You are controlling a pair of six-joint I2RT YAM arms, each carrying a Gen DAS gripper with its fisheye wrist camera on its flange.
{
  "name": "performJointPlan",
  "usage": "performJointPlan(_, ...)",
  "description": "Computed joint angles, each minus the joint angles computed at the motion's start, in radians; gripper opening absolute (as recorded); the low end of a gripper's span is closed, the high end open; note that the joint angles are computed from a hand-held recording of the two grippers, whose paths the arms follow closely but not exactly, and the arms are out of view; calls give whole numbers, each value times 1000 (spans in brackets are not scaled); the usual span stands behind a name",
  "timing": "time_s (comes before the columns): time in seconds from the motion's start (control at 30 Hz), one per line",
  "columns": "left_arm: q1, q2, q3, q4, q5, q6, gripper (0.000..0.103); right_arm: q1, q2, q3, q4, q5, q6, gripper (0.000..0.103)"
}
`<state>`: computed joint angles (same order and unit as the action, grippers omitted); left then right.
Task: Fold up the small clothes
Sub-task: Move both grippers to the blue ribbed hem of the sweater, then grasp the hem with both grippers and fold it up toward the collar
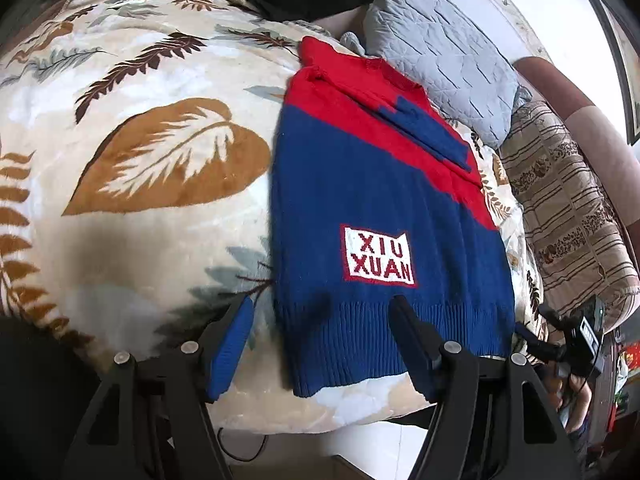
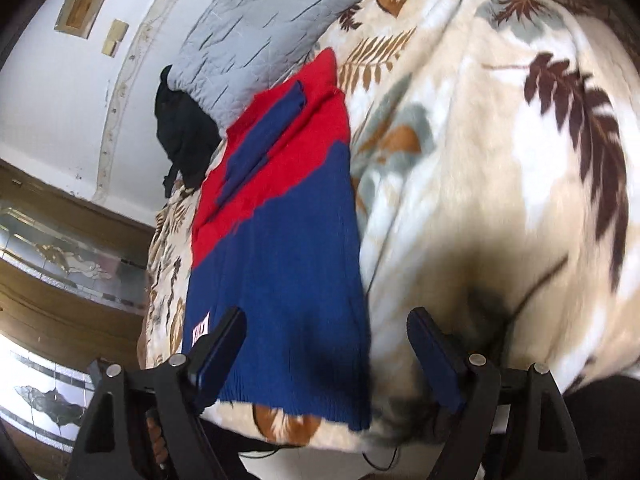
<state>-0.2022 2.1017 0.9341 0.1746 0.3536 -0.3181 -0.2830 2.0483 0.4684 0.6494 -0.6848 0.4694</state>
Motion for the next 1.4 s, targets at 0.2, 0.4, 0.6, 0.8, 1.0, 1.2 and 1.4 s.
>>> performJointPlan(0.2,0,42,26,-38,4,-8,70,52,28,-23,10,34,-9,81)
performJointPlan(0.4,7,14,-27,28,23,-15,70,68,46,-34,27,36,6,29)
performJointPlan(0.6,-10,32,0,-14,-6,20,39,49,123,-16,97,-19,55,30)
performJointPlan(0.8,8,-15,-26,-21,6,14,5,87,57,-7,4,32,31,6)
performJointPlan(1.0,25,-11,-29,-14,15,13,5,48,-86,-24,-85,-31,-20,10)
performJointPlan(1.2,8,33,-15,-13,18,-22,53,82,18,-19,-5,4,10,23)
performJointPlan(1.4,-20,19,20,-77,-25,27,4,80,9,-1,-51,26,-2,16)
